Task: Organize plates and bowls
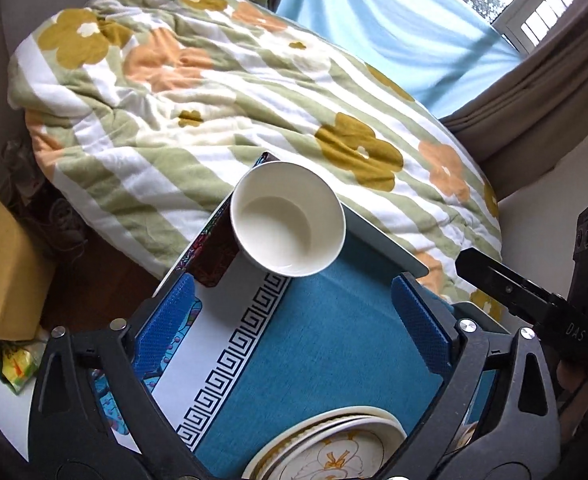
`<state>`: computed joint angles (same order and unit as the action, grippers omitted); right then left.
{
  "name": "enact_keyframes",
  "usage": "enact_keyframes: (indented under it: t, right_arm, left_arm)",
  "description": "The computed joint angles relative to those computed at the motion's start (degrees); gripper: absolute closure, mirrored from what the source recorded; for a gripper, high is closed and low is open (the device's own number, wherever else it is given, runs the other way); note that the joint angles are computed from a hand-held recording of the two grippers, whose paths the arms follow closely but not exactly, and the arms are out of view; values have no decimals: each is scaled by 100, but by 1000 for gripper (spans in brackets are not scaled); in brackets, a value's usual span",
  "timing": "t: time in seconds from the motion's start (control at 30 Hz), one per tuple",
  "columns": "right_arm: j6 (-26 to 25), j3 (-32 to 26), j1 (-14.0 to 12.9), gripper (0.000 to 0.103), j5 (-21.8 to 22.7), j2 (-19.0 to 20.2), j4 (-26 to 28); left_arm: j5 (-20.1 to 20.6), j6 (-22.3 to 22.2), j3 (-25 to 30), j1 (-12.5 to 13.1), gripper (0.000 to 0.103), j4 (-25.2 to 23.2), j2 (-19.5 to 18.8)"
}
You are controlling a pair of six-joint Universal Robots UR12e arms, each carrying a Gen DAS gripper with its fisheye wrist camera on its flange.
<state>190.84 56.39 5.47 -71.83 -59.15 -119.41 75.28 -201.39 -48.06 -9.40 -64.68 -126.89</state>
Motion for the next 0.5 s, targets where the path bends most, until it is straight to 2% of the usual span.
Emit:
enact_keyframes:
  t: [0.13, 0.2, 0.27, 0.33, 0.4, 0.43, 0.5]
  right_arm:
    - [86, -646, 30, 7, 312, 564, 467]
    - [15, -914, 55, 29, 336, 784, 767]
    - [-43, -1176, 74, 42, 421, 994, 1057]
    - [-60, -1353, 96, 47, 442, 1147, 1260]
    - [-46, -1408, 108, 55, 448, 1224, 1304]
    - [-32, -1439, 114, 58, 461, 1262, 1328]
    - [-25, -1487, 123, 72, 491, 1323, 1341]
  left_arm:
    - [-547, -266, 379, 131, 32, -411, -416]
    - [-648, -287, 499, 154, 43, -540, -562]
    - [-686, -232, 641, 161, 49, -690, -698]
    - [-695, -175, 734, 165, 57, -767, -796]
    - [-654, -149, 807, 168, 59, -827, -869]
    - [-634, -152, 808, 171, 67, -803, -885]
    - [-502, -152, 832, 175, 78, -828, -911]
